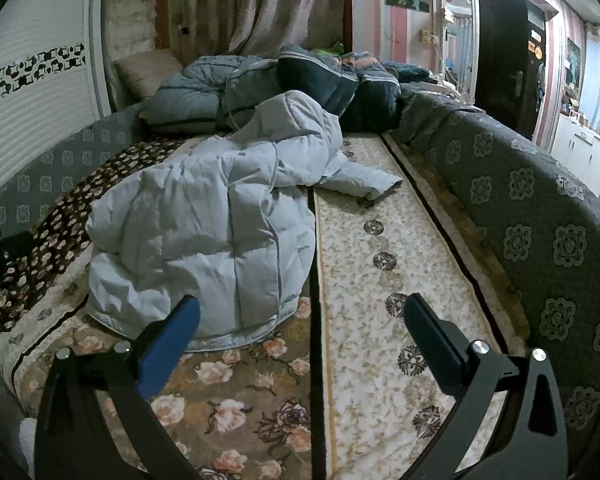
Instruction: Fold large clothes
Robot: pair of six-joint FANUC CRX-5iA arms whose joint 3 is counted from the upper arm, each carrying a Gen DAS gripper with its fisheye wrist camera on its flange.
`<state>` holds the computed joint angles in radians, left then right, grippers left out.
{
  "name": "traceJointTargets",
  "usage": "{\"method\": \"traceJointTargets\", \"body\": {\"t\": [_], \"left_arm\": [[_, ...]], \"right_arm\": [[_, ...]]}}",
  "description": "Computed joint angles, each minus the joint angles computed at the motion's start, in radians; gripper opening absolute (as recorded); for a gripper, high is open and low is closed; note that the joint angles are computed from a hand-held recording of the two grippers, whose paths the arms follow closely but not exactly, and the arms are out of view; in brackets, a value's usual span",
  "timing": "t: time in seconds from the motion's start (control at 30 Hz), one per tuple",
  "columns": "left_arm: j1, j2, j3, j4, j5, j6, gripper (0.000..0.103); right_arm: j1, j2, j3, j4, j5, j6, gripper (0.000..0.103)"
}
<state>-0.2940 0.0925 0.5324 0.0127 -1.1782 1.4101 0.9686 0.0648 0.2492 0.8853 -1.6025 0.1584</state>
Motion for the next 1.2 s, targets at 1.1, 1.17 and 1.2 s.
{"method": "traceJointTargets", "body": {"t": [1.1,1.17,1.2], "left_arm": [[0.012,-0.005,-0.007,0.004,0.003,-0.006,0.100],[0.013,-0.005,-0.006,0.003,0.003,-0.008,0.100],[0.014,-0.004,-0.005,0.004,0.003,-0.010,0.100]], "right_arm": [[0.007,-0.016,-0.024,0.015,-0.009,-0.022,0.102],[0.009,-0.015,-0.023,0.019,-0.013,-0.023,0.102],[0.009,-0.016,-0.024,0.020,-0.013,-0.023,0.102]]}}
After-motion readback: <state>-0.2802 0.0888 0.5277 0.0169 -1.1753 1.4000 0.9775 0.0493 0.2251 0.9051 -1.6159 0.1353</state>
